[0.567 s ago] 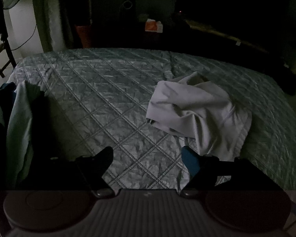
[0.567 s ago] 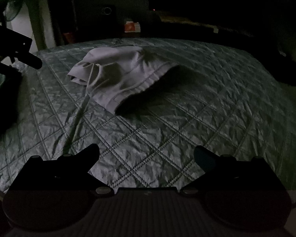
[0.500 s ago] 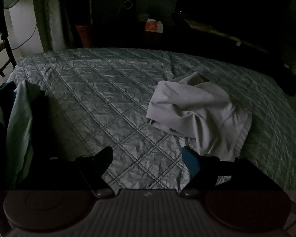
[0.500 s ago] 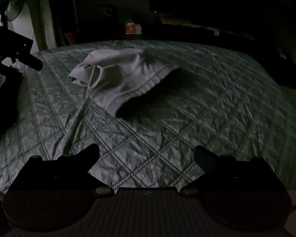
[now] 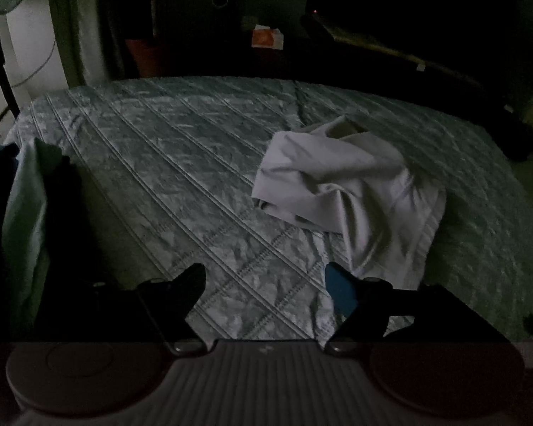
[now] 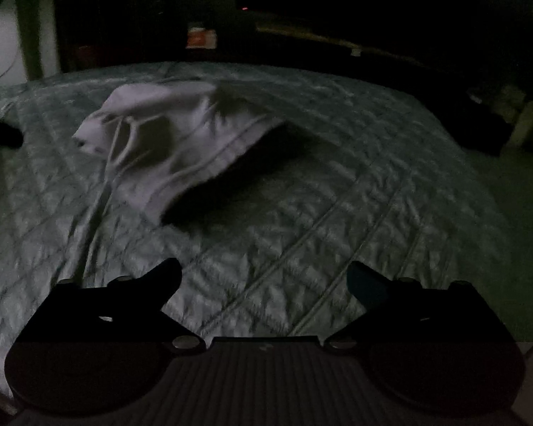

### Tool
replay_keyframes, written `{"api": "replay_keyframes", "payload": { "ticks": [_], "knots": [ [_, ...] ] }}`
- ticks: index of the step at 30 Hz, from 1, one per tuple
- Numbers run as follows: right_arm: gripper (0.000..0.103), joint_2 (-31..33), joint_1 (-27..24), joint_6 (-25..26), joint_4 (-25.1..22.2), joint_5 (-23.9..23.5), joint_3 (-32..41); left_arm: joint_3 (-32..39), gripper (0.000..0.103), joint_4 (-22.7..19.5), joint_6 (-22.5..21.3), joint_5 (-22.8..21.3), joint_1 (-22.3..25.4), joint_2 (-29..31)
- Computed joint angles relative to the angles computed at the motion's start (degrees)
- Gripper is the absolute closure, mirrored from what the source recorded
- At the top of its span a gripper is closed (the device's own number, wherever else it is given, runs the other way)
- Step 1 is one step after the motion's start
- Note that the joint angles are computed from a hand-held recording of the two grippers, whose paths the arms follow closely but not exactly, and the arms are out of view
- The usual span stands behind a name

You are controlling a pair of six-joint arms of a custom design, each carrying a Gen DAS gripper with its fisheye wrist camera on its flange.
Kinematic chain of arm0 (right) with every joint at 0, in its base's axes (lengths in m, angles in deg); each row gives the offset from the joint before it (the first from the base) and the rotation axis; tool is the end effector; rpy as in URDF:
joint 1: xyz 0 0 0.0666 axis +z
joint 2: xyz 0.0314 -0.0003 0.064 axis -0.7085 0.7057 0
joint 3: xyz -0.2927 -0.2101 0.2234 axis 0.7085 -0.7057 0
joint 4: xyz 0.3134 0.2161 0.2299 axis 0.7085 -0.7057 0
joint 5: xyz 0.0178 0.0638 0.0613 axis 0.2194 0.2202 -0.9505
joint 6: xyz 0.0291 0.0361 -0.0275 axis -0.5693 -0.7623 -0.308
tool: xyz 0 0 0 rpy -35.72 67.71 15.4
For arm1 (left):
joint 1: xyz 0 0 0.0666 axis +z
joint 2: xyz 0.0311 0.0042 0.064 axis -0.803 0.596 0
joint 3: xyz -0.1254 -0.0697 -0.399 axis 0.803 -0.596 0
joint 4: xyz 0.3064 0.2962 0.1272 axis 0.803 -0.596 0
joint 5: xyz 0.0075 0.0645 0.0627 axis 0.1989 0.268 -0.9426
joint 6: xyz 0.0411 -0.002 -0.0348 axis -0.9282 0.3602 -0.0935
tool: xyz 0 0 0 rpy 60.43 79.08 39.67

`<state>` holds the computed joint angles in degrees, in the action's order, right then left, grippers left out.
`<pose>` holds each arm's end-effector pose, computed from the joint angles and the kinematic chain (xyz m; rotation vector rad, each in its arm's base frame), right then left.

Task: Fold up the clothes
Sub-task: 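Move both grippers toward the crumpled white cloth on the bed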

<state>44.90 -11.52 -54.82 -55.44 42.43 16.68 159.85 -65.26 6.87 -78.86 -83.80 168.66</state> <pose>0.3521 0.2090 0.4712 0.3814 2.4036 -0.2622 0.4931 -0.2859 0.5196 0.2784 2.5159 -0.2151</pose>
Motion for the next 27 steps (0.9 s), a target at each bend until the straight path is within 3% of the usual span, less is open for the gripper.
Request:
{"api": "replay_keyframes", "payload": {
  "ticks": [4,7,12,18,27],
  "knots": [
    [0.005,2.46,0.11,-1.98,-1.62,2.69,5.02,-2.29,0.043,2.60,-0.53,-1.98,-0.32,-2.08],
    [0.005,3.41,0.37,-1.05,-1.60,3.34,8.31,-4.35,0.042,4.94,-2.05,-6.32,-1.06,-3.91],
    [0.005,4.09,2.83,-1.01,-4.74,5.71,12.27,-7.66,0.041,4.51,-1.77,-9.38,-2.74,-8.71],
    [0.005,1.84,5.94,-6.02,-9.14,6.21,13.88,-10.55,0.038,0.67,-1.76,-13.21,-6.65,-14.53],
    [0.005,-2.96,12.92,-16.12,-16.65,8.57,12.49,-8.68,0.037,-8.75,4.53,-17.07,-12.10,-18.97]
  ]
}}
